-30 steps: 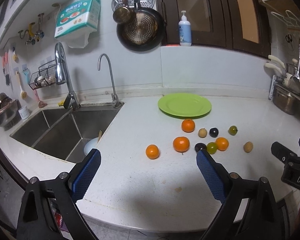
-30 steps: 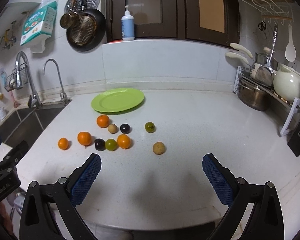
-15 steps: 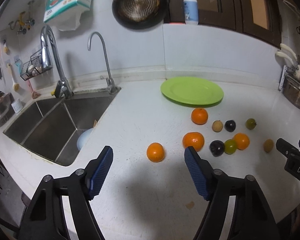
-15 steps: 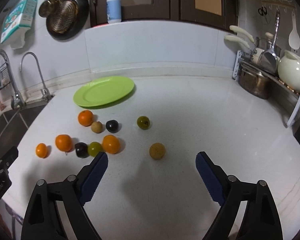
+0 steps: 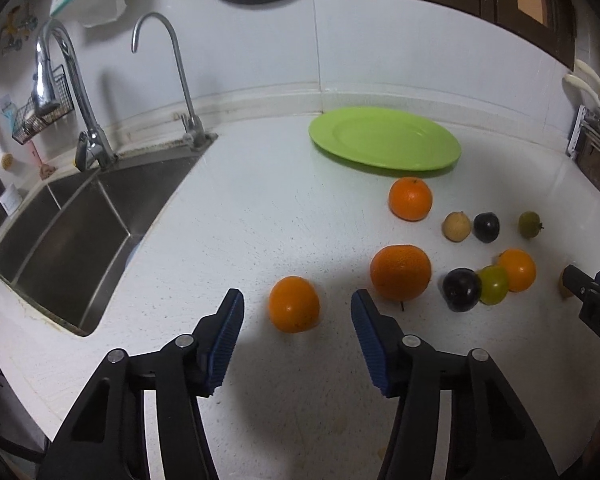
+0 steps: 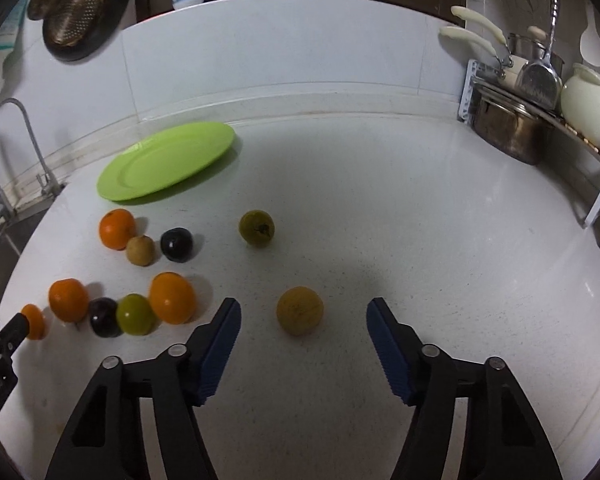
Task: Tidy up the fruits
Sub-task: 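Grasp a tangerine with the left gripper while the right gripper grasps a tan fruit, then carry the tangerine and tan fruit in both grippers over the green plate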
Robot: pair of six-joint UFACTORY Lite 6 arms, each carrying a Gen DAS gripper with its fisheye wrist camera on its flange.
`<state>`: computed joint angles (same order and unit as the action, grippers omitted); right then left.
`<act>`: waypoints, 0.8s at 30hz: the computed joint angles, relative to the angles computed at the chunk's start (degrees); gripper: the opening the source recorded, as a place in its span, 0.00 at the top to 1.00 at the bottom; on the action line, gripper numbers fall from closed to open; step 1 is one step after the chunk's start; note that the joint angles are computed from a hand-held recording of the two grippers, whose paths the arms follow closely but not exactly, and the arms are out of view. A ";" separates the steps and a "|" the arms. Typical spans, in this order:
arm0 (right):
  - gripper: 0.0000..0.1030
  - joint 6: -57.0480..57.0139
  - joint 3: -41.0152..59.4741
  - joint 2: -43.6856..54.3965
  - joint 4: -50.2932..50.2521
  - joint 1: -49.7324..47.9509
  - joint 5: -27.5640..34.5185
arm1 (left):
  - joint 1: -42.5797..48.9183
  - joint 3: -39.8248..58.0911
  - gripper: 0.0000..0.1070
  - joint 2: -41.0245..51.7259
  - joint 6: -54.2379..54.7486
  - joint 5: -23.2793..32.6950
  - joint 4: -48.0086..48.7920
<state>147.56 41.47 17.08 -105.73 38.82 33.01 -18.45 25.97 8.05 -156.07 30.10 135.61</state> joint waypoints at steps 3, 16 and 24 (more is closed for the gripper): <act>0.46 -0.68 1.77 1.84 0.00 -0.88 -1.07 | 1.23 1.67 0.55 2.55 -1.88 -1.20 2.78; 0.70 -6.56 6.37 5.81 3.96 -2.42 -3.61 | 4.96 4.68 0.70 5.45 -4.18 -4.40 7.95; 0.72 -7.99 6.63 5.03 4.26 -1.54 -3.50 | 6.11 3.74 0.71 4.85 -7.36 -4.19 13.12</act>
<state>139.57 48.10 22.11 -101.47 37.28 29.51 -12.33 29.70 12.90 -163.43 25.91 148.72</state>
